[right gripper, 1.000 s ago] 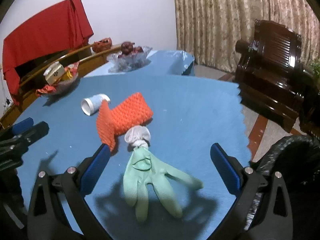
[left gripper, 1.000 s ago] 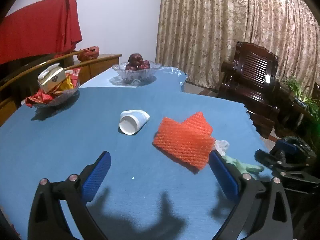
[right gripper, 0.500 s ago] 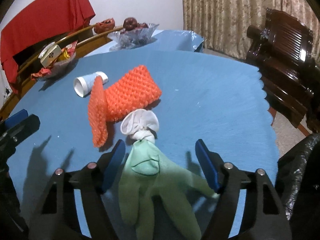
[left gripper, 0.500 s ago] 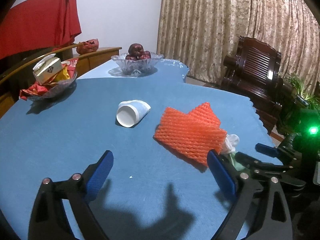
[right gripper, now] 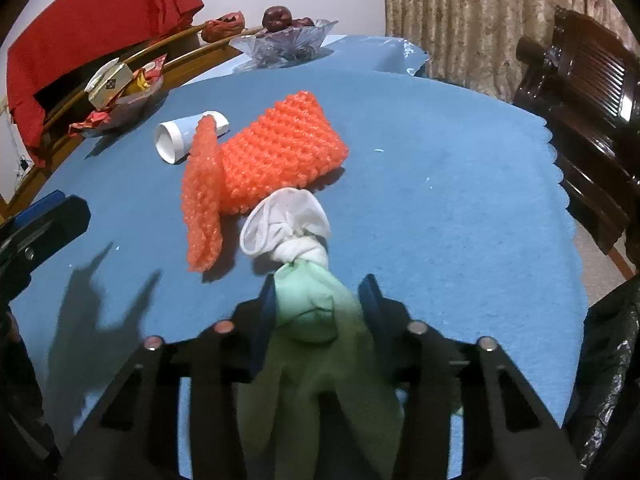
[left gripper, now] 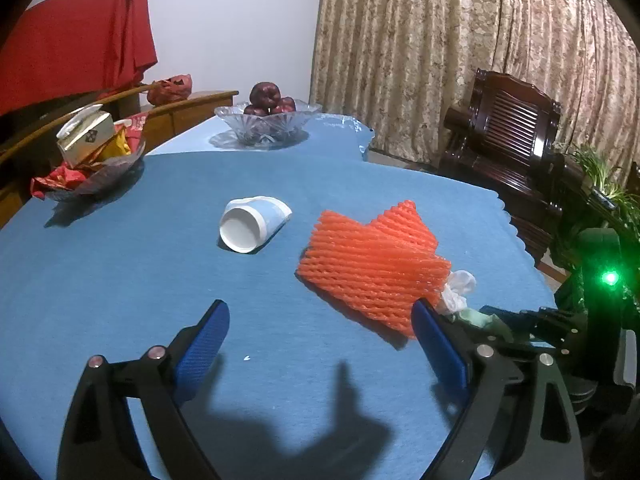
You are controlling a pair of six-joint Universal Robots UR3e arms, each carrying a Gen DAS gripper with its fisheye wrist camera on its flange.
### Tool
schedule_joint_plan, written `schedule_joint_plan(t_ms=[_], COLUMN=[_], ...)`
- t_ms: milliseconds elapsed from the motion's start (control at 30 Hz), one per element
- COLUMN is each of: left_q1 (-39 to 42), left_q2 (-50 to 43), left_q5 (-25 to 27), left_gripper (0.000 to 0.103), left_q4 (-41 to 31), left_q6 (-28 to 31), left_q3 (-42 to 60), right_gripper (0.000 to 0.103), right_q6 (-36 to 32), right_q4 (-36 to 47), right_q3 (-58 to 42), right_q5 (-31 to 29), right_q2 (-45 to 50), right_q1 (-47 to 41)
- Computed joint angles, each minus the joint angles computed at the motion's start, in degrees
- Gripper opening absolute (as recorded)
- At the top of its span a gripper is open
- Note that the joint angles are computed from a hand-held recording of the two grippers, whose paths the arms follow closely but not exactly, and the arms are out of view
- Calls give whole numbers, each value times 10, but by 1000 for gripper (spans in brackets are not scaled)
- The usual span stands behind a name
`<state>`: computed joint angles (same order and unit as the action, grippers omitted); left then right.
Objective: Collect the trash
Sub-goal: 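Grasp the orange foam net with the left tool while the right tool holds the glove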
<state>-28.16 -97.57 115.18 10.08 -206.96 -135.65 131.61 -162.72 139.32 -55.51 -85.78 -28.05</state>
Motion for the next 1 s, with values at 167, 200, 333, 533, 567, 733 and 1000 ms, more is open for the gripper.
schedule_joint_plan(t_ms=[167,200,333,533,567,733,1000], left_q1=[-4,-6,-16,-31,-34,-43,-46], left_q2=[-8,-13,-36,-88,-100,-157,-217], left_q5=[0,0,-1,-6,-6,3,24], left_gripper=[90,90,90,90,90,90,80], left_q4=[0,0,1,-11,-16,-33,-68], left_q6=[0,0,0,0,0,-3,-14], left_q3=[7,11,33,98,113,180,252], right_gripper=[25,24,22,22,22,22,23], right_q6=[-25,-27,-27,-21,-19,-18,-18], right_q4=[39,46,60,75,75,75,75], right_q3=[4,5,10,-9,-14,-24,-32], right_q5=[18,22,30,35,36,37,42], right_q2=[-22,-27,-50,-58,-56,-47,-35], right_q1=[-17,-23,-49,-83,-87,-94,-101])
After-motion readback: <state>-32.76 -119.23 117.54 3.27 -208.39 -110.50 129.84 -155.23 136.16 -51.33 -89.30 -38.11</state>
